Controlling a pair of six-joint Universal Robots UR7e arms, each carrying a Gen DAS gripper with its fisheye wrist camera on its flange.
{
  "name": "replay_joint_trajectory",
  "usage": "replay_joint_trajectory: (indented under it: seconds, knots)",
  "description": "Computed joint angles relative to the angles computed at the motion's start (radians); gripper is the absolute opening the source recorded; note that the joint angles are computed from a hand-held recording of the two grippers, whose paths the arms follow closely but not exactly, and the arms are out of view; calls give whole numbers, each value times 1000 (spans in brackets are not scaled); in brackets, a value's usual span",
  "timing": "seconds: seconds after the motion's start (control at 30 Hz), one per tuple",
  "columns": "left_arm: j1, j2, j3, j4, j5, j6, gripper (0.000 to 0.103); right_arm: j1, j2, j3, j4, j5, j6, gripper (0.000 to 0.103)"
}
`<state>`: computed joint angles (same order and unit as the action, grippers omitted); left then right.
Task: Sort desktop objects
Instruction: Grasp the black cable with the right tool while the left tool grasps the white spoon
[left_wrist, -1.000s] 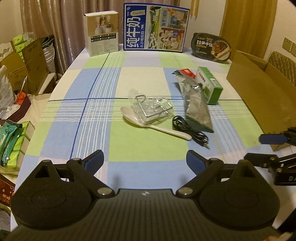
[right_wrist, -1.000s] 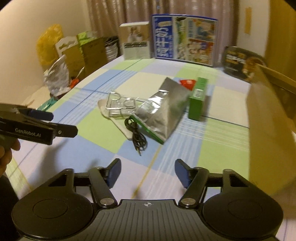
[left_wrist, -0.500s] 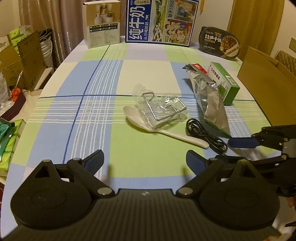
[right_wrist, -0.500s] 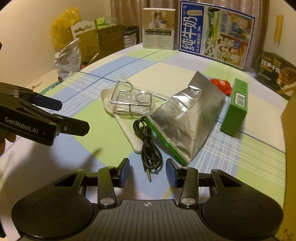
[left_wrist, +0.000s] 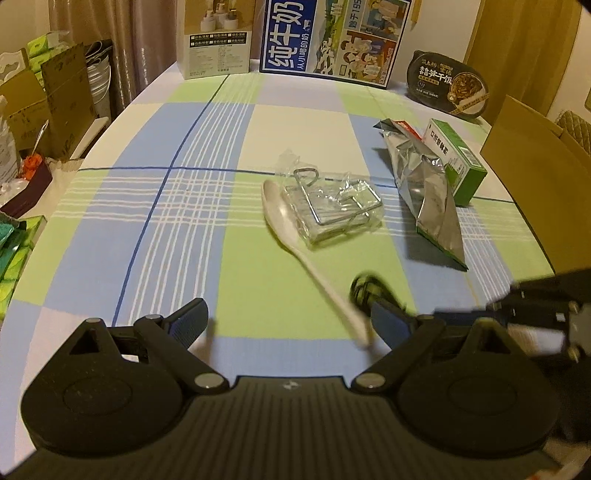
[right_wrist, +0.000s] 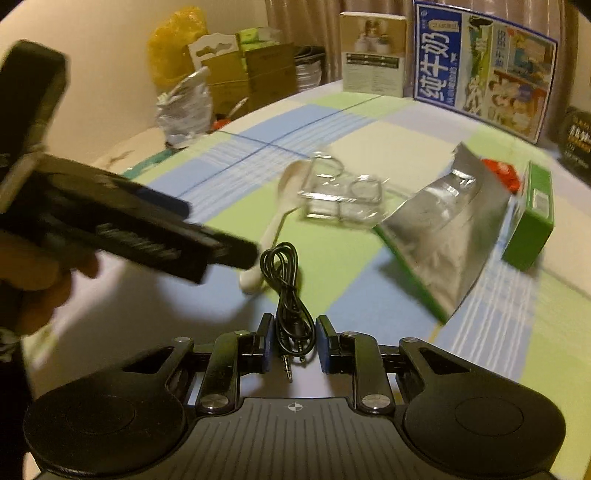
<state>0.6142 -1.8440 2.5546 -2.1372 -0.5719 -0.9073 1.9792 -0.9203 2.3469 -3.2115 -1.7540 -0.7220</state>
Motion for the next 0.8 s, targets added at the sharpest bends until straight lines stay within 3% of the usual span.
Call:
replay_joint_trajectory:
  seconds: [0.07,0.2,0.3,0.4,0.5,0.63,0.8]
  knots:
    - [3,7,1,-11,-2,10,91,2,-1,22,-61,-31,21,20]
    - [30,68,-10,-74,-8,74,65,-17,-5,36,-142,-88,91,20]
    - [52,113,-15,-166,-17,134,54,-27,-16,34,-148,-103,91,20]
    - [60,153,-28,-174,2,149,40,-30,-15,29,-154,-108,93,20]
    - [59,157,-56,-82,13,98,11,-31,-18,34,-156,-104,102,20]
    - [26,113,-81,118,-10,-47,7,-32,-41,67,-163,-98,112,20]
    - [-107,20,-61,359,-112,-259,7,-26,-104,129,-162,-111,147,20]
